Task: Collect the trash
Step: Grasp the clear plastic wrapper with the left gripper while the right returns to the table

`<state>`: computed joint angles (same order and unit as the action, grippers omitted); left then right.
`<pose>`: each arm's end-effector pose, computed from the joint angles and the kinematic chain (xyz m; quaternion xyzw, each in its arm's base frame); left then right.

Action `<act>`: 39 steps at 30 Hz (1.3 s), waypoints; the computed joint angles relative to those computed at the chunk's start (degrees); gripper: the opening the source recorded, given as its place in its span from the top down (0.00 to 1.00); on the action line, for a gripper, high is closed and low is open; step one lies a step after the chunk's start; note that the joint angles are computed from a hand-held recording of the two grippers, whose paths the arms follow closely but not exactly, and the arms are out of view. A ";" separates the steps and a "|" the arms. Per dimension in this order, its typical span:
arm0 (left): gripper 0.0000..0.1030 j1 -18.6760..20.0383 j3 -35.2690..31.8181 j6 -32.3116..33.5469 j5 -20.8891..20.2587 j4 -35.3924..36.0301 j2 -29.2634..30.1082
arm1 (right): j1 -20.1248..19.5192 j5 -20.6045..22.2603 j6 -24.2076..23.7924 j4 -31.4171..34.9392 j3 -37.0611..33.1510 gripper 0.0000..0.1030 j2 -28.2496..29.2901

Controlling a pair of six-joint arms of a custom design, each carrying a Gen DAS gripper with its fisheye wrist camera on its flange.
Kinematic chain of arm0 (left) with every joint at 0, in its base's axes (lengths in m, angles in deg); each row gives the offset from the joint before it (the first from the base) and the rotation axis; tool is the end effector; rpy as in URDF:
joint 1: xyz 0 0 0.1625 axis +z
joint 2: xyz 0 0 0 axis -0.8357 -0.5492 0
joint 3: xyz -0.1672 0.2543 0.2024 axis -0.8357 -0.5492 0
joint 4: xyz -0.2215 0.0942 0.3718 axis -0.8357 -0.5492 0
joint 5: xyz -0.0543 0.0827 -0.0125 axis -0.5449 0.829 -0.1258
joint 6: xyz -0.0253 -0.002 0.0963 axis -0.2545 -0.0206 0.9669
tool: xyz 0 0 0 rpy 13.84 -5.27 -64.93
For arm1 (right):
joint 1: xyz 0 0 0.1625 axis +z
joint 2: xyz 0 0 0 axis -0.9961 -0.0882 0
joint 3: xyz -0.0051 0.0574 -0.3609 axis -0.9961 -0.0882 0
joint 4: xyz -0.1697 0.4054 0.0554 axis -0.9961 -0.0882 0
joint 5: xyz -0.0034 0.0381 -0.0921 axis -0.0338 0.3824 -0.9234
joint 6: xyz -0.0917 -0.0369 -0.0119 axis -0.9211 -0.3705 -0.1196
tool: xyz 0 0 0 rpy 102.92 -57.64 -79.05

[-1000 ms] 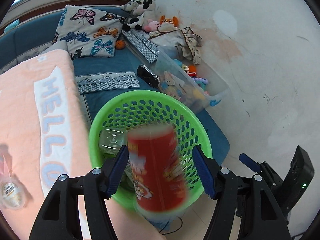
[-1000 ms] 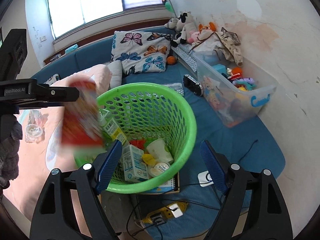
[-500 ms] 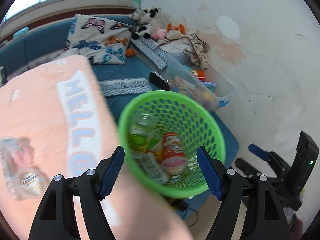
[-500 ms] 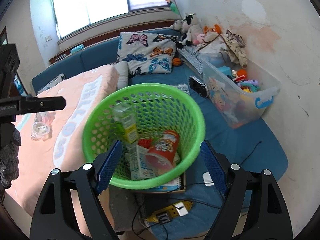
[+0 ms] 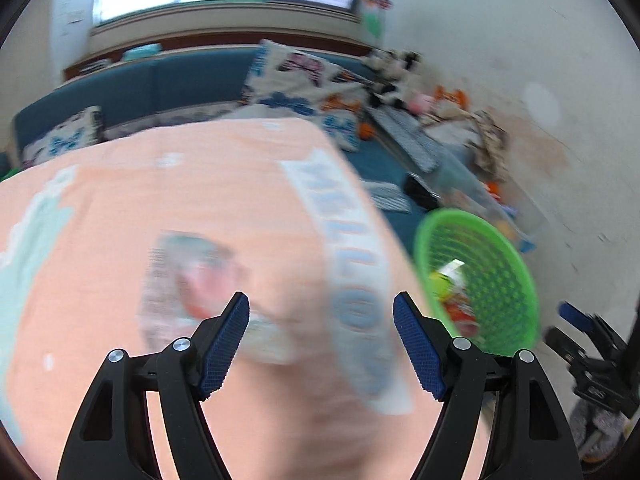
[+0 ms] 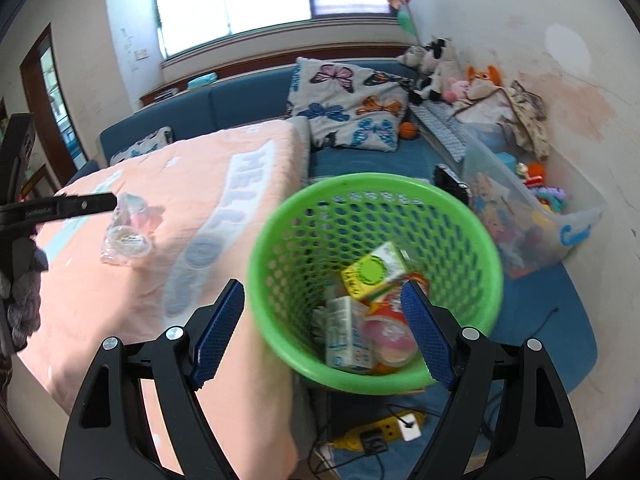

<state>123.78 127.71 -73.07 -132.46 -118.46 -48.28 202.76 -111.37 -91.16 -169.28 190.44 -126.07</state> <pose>-0.0514 -0.6097 0.3785 0.1701 0.9060 -0.2953 0.2509 0.3488 -0.5110 0.0677 0.1960 -0.8761 0.3452 0.2735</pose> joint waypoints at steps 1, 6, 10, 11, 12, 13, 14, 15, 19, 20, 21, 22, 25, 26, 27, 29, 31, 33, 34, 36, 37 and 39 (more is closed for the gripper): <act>0.30 0.86 -0.98 0.05 0.82 -0.25 0.22 | 0.28 0.17 -0.12 0.53 -0.73 0.22 0.60; 0.30 5.41 -6.70 -1.89 2.15 1.67 2.67 | 1.37 1.28 -0.48 3.13 -4.66 0.22 3.87; 0.30 8.60 -11.12 -4.02 0.22 5.16 5.23 | 1.81 2.36 -0.64 5.08 -7.53 0.22 6.27; 0.29 8.93 -11.57 -4.08 0.15 5.34 5.64 | 1.91 2.57 -0.65 5.61 -8.31 0.22 6.89; 0.29 9.29 -12.03 -4.10 0.39 5.11 6.14 | 2.01 2.96 -0.61 6.42 -9.31 0.22 7.65; 0.29 9.68 -12.61 -4.09 0.28 5.13 6.67 | 2.08 3.16 -0.66 6.83 -9.95 0.22 8.16; 0.28 9.94 -12.85 -4.10 -0.14 5.27 6.97 | 2.19 3.32 -0.72 7.32 -10.75 0.22 8.82; 0.27 10.35 -13.37 -4.17 -0.81 5.86 7.33 | 2.18 3.53 -0.77 7.67 -11.19 0.22 9.16; 0.26 11.15 -14.94 -3.50 -0.32 6.53 9.42 | 2.26 4.39 -0.57 9.43 -13.61 0.22 11.03; 0.26 11.32 -15.63 -3.39 -0.40 6.75 10.01 | 2.26 4.61 -0.56 10.00 -14.37 0.22 11.62; 0.26 11.48 -15.93 -3.36 -0.41 6.81 10.42 | 2.25 4.78 -0.48 10.37 -14.74 0.22 11.92; 0.27 11.65 -16.15 -3.30 -0.60 6.80 10.76 | 2.16 5.09 -0.44 10.89 -15.18 0.22 12.18; 0.31 12.12 -16.94 -3.38 -1.44 7.62 11.55 | 2.17 5.66 -0.40 12.14 -16.45 0.22 13.32; 0.34 12.24 -16.97 -3.06 -1.78 7.62 11.74 | 2.16 5.94 -0.38 12.69 -17.08 0.22 13.83; 0.37 12.29 -17.00 -2.82 -1.81 7.52 11.92 | 2.17 6.18 -0.27 13.09 -17.48 0.22 14.09; 0.46 12.62 -17.25 -2.87 -2.29 8.03 12.21 | 2.12 7.13 -0.10 14.27 -18.61 0.22 14.97; 0.57 12.87 -17.31 -2.95 -2.95 8.23 12.22 | 2.19 7.81 -0.13 15.14 -19.58 0.22 15.69; 0.68 13.05 -16.93 -2.70 -3.46 8.04 11.86 | 2.30 8.36 -0.37 16.18 -20.88 0.22 16.72; 0.75 13.14 -16.61 -2.62 -3.93 7.67 11.50 | 2.34 8.70 -0.45 16.74 -21.57 0.22 17.30; 0.81 13.13 -16.19 -2.81 -4.09 7.13 10.95 | 2.36 9.62 -0.35 17.90 -22.85 0.22 18.29; 0.83 13.09 -15.77 -2.81 -4.02 6.62 10.50 | 2.34 10.32 -0.24 18.54 -23.60 0.22 18.85; 0.85 13.06 -15.13 -2.62 -3.99 6.18 9.69 | 2.29 11.60 0.09 19.80 -25.01 0.22 19.87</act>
